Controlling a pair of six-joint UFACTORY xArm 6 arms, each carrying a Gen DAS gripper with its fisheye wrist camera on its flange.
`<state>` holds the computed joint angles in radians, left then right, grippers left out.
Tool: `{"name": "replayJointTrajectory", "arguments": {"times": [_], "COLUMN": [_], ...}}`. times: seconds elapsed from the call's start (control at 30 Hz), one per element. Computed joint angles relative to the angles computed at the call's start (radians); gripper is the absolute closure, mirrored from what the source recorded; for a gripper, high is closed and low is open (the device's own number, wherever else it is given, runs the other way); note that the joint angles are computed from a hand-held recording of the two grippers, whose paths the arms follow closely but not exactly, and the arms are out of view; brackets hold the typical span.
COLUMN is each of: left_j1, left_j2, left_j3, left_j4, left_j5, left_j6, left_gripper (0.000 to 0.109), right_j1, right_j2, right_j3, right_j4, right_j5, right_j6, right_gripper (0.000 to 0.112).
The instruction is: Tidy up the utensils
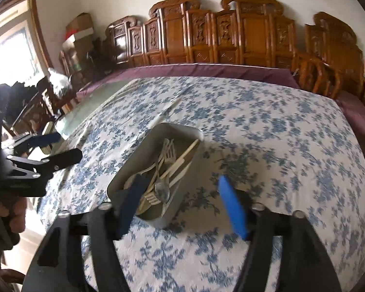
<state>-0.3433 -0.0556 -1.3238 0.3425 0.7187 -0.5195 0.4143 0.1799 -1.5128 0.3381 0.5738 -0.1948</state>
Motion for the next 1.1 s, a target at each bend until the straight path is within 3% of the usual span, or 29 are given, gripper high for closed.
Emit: {"name": "replayJointTrajectory", "arguments": {"times": [0.2, 0.37, 0.7, 1.1], "left_j1": [-0.059, -0.13, -0.273, -0.374], "left_j2": [-0.049, -0.091, -0.171, -0.184], "left_j3": [0.009, 0.012, 0.038, 0.003], "left_j4": [0.022, 0.063, 0.182, 0.254], "left_j5": [0.058, 0.114, 0.177, 0.236], "left_j6": [-0.077, -0.133, -0.321, -0.398], "left_gripper": [0.013, 0.013, 0.013, 0.013], "right_j1": [-0.019, -0.037, -0.066, -0.087], "right_j2": [-0.172, -0.298, -0.501, -0.595], "right_j3": [0.157, 0.247, 0.424, 0.493], "right_j4": [-0.084, -0.165, -0.238, -0.28], "right_j5": [-0.057, -0.026, -0.051, -0.057], "right_j6": [0.062, 0.125, 0.214, 0.262], "right_gripper": [0.012, 0.012, 0.012, 0.012]}}
